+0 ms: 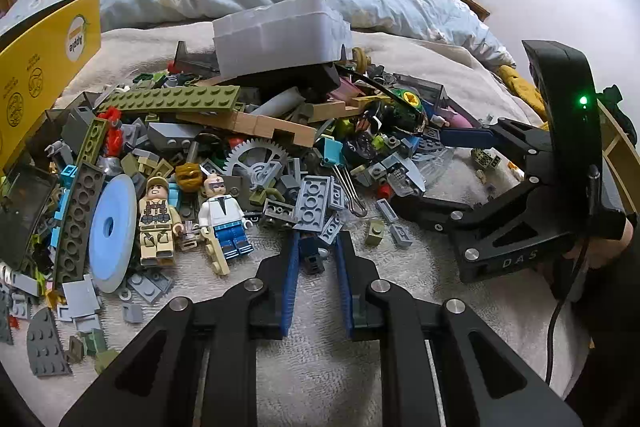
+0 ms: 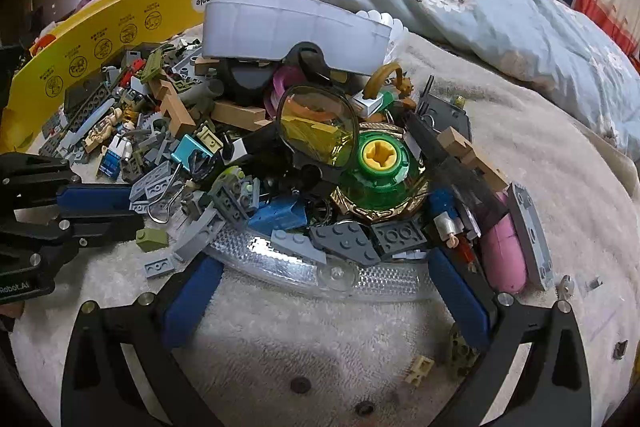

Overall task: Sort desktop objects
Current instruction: 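Grasp the clear plastic strip with the right tool and lift it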

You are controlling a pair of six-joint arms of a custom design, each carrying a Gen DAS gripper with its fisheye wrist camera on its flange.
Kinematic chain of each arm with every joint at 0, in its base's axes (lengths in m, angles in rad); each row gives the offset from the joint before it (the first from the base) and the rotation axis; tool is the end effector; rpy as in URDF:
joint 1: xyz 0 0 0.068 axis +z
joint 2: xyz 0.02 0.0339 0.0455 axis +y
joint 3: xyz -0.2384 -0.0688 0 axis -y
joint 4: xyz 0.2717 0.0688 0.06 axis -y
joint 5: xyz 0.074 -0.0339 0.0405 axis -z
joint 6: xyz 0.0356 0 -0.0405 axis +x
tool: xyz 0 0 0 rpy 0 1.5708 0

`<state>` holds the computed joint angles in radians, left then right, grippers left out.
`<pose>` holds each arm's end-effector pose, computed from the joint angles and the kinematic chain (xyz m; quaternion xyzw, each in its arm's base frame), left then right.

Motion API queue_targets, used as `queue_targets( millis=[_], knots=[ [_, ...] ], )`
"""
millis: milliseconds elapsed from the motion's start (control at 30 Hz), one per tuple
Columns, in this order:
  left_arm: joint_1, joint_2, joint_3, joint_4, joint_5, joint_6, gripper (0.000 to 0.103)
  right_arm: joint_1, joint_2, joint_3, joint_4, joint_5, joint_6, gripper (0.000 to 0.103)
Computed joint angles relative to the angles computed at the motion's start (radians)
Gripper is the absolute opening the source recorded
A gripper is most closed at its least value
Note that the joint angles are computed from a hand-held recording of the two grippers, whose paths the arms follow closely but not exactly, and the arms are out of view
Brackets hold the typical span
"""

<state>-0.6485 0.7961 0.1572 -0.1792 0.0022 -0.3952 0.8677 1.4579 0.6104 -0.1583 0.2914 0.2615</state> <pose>0.1450 -0.1100 0.0900 0.1179 0.9225 -0.1841 0.3181 0.1861 0.2038 0.0951 -0.2450 0.9190 0.0298 0.3076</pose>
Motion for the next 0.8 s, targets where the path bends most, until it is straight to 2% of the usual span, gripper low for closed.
queue_targets(
  millis=[67, 167, 233, 267, 333, 433, 533, 600, 667, 733, 800],
  knots=[
    [0.001, 0.001, 0.0, 0.0, 0.0, 0.001, 0.018, 0.009, -0.005, -0.005, 0.004, 0.012, 0.0, 0.103],
    [0.0, 0.002, 0.001, -0.001, -0.004, 0.004, 0.018, 0.035, -0.049, -0.036, 0.023, 0.038, -0.009, 0.088],
    [0.001, 0.002, 0.002, -0.001, -0.004, 0.004, 0.018, 0.064, -0.06, -0.042, 0.025, 0.093, -0.009, 0.064],
    [0.0, 0.002, 0.001, -0.001, -0.004, 0.004, 0.018, 0.084, -0.069, -0.045, 0.017, 0.133, -0.005, 0.06],
    [-0.002, 0.001, 0.002, -0.003, -0.007, 0.003, 0.018, 0.119, -0.09, -0.056, 0.005, 0.181, -0.011, 0.039],
    [0.003, -0.007, -0.001, -0.005, -0.004, 0.006, 0.018, 0.181, -0.111, -0.071, 0.005, 0.305, -0.031, 0.025],
    [0.018, -0.03, -0.008, -0.013, 0.016, 0.004, 0.018, 0.215, -0.185, -0.097, -0.014, 0.379, -0.009, 0.015],
    [0.038, -0.07, -0.02, -0.029, 0.038, 0.003, 0.018, 0.226, -0.244, -0.106, -0.042, 0.405, 0.016, 0.012],
    [0.06, -0.146, -0.046, -0.06, 0.056, -0.001, 0.018, 0.241, -0.342, -0.128, -0.094, 0.414, 0.051, 0.01],
    [0.082, -0.244, -0.074, -0.102, 0.065, -0.008, 0.009, 0.27, -0.445, -0.149, -0.138, 0.416, 0.082, 0.01],
    [0.117, -0.402, -0.112, -0.188, 0.078, -0.018, 0.009, 0.319, -0.563, -0.166, -0.193, 0.429, 0.124, 0.01]
  ],
)
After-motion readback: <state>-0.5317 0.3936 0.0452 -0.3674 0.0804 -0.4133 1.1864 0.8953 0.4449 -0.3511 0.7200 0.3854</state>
